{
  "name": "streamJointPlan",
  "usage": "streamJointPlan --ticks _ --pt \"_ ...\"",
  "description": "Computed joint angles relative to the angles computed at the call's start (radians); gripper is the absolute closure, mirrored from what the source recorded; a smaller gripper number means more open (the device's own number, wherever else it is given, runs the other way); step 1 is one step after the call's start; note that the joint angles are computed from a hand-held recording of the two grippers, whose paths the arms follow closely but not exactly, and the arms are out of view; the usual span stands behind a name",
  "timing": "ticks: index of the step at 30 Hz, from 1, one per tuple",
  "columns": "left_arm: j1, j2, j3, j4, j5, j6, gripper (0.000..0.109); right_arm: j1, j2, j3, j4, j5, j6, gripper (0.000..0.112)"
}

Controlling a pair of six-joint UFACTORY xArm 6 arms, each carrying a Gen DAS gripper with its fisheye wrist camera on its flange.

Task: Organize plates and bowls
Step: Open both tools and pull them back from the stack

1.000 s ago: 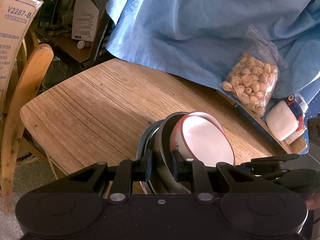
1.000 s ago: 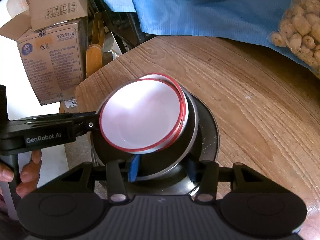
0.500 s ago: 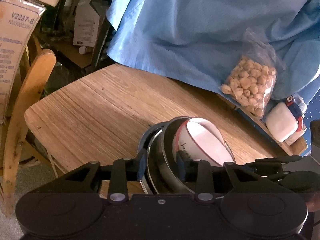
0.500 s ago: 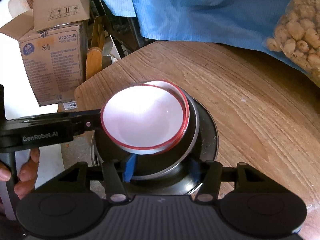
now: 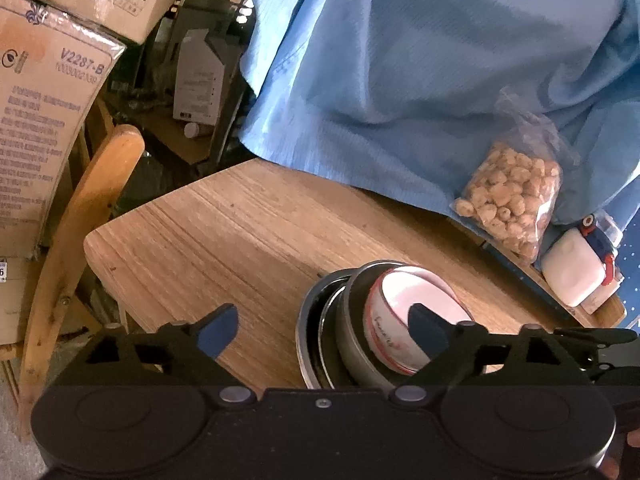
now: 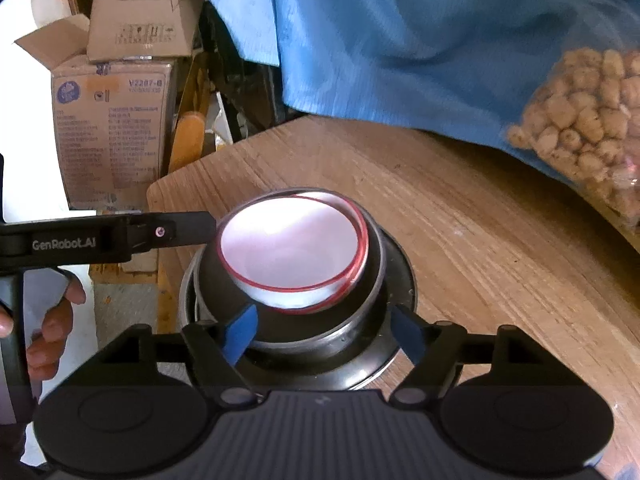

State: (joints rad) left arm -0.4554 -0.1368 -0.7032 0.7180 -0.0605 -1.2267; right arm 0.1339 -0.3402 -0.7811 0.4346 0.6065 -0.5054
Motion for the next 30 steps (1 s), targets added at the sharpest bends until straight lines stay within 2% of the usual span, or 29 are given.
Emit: streamJointPlan --ticks 2,6,8,11,18,22,25,30 --pt "0.005 -0.004 -0.009 0.086 0.011 -0.085 0.012 -0.002 -0.021 0.023 0.018 -0.019 -0.003 0.032" --pt "0.015 -0.017 -0.045 0.402 0.053 -0.375 0.01 0.0 -0.064 0.078 0.07 -0.082 -0.029 0.028" --pt "0.011 -0.022 -0.059 0.514 0.075 -0.481 0.008 0.007 -0.084 0.109 0.092 -0.122 -0.046 0.027" --pt "-0.003 -0.031 -0.06 0.566 0.107 -0.537 0.007 0.021 -0.107 0.149 0.116 -0.18 -0.058 0.026" --pt "-0.034 -0.066 -0.044 0.641 0.165 -0.589 0.007 0.065 -0.168 0.224 0.202 -0.332 -0.099 0.016" --pt "-0.055 -0.094 -0.032 0.716 0.204 -0.656 0.007 0.096 -0.193 0.26 0.332 -0.434 -0.17 0.01" --pt "-0.073 -0.115 -0.021 0.764 0.232 -0.698 0.006 0.128 -0.211 0.286 0.462 -0.515 -0.251 0.01" --pt "-0.109 -0.155 0.006 0.8 0.285 -0.726 0.006 0.147 -0.263 0.325 0.568 -0.564 -0.318 0.01"
